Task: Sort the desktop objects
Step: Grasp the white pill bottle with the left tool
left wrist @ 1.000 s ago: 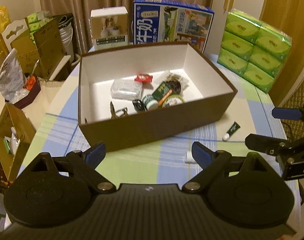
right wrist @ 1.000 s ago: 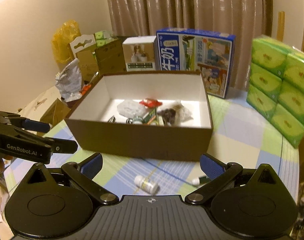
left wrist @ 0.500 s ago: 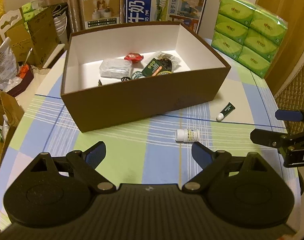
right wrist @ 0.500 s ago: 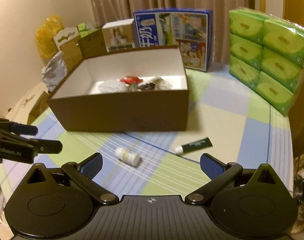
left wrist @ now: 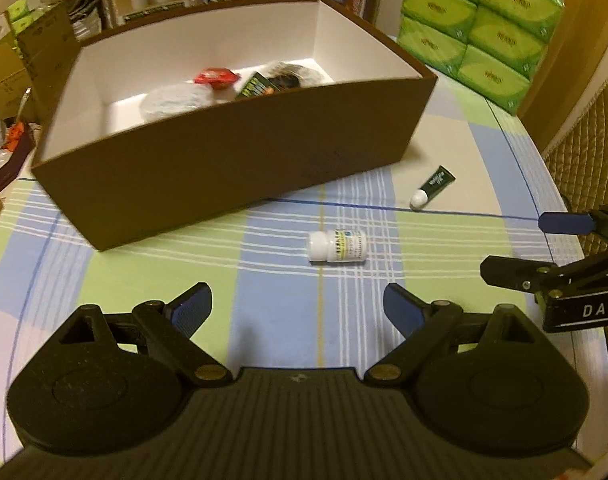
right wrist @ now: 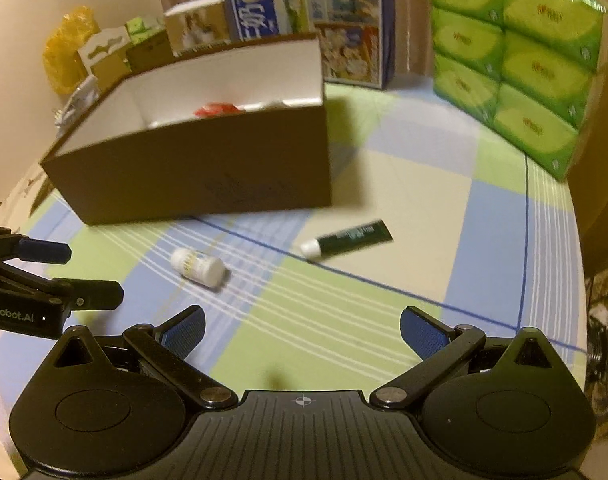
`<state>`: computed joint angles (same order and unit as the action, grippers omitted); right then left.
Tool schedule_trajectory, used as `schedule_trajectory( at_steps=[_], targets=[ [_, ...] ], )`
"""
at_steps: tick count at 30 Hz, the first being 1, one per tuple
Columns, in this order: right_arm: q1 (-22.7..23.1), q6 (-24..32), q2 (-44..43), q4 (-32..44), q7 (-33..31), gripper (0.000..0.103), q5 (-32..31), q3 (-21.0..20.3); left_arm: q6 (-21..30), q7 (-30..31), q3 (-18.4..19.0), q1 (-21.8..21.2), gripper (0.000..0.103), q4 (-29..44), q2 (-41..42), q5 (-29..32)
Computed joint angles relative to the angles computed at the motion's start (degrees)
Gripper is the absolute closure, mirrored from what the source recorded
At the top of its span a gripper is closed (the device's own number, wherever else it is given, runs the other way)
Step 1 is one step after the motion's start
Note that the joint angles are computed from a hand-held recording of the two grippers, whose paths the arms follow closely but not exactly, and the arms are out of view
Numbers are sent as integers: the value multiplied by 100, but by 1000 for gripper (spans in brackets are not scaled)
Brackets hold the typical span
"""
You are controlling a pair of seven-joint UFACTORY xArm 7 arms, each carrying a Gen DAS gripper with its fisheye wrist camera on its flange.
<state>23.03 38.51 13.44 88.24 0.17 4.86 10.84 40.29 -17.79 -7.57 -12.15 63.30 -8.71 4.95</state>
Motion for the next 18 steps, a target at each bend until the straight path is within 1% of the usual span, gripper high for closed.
schedule_trajectory(
  at_steps=[10,18],
  targets=[
    [-125,88,381,185,-78,2,-44,-89,-209,-105,-22,-154,14,329,788,66],
    [-178,139,686,428,-116,2,-123,-153,-460,-452,34,-298,15,551,1244,435]
  ],
)
